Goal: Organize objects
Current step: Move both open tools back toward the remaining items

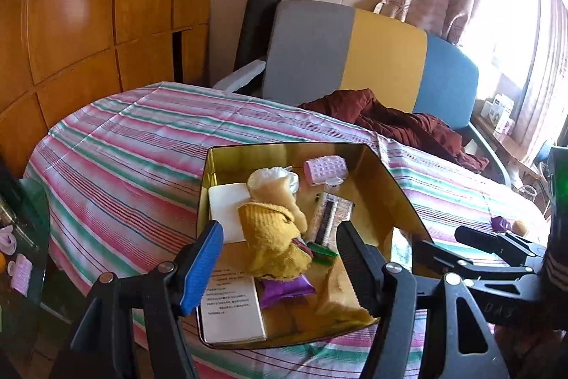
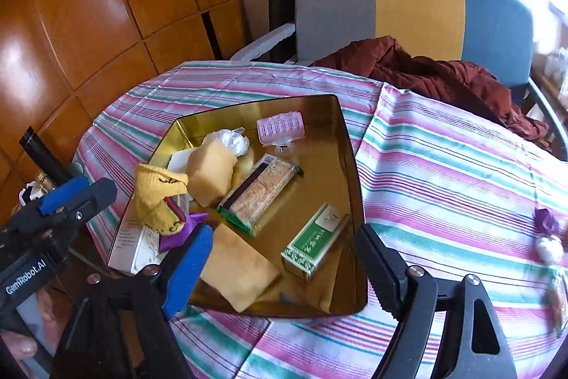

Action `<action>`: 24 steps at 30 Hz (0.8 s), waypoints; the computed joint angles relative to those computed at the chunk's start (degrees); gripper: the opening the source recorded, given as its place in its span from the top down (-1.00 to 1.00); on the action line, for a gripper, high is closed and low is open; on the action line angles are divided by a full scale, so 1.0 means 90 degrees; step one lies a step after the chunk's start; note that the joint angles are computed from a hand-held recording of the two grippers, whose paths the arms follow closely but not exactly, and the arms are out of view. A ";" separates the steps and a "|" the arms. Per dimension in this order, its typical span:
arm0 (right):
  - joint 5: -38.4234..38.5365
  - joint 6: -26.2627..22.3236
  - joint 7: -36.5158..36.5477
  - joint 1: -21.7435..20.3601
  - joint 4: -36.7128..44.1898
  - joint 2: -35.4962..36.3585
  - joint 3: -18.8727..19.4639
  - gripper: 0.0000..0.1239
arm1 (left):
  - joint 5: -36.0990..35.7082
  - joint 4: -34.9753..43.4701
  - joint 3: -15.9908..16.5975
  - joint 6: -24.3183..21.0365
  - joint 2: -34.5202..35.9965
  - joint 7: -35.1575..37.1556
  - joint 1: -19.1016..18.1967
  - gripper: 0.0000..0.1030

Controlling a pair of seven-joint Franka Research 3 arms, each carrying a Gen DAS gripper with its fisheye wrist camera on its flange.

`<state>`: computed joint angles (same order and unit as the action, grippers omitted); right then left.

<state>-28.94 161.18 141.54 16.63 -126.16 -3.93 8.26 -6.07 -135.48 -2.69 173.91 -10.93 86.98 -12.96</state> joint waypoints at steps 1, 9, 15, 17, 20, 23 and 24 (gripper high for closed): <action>-0.0204 -0.0040 0.0168 -0.0018 -0.0043 -0.0069 0.0031 -0.34 | -0.0034 -0.0019 0.0020 -0.0001 -0.0038 0.0062 -0.0043 -0.30; -0.1198 -0.0361 0.0907 -0.0180 -0.0242 -0.0424 0.0275 -0.39 | 0.0175 -0.0222 0.0059 0.0118 -0.0306 0.0271 -0.0306 -0.30; -0.1280 -0.0391 0.1004 -0.0325 -0.0558 -0.0770 0.0366 -0.43 | -0.0477 -0.0210 0.0474 0.0008 -0.0347 0.0990 -0.0937 -0.30; -0.1288 -0.0427 0.1024 -0.0398 -0.0646 -0.0868 0.0421 -0.43 | -0.0765 -0.0190 0.0577 -0.0051 -0.0340 0.1310 -0.1132 -0.30; -0.1283 -0.0456 0.1034 -0.0514 -0.0746 -0.0989 0.0487 -0.43 | -0.1022 -0.0182 0.0515 -0.0104 -0.0325 0.1592 -0.1180 -0.30; -0.1274 -0.0475 0.1010 -0.0606 -0.0809 -0.1052 0.0540 -0.44 | -0.0924 -0.0195 0.0286 -0.0133 -0.0315 0.1523 -0.0982 -0.30; -0.1242 -0.0506 0.0979 -0.0629 -0.0829 -0.1073 0.0541 -0.44 | -0.0944 -0.0185 0.0275 -0.0150 -0.0306 0.1553 -0.0989 -0.30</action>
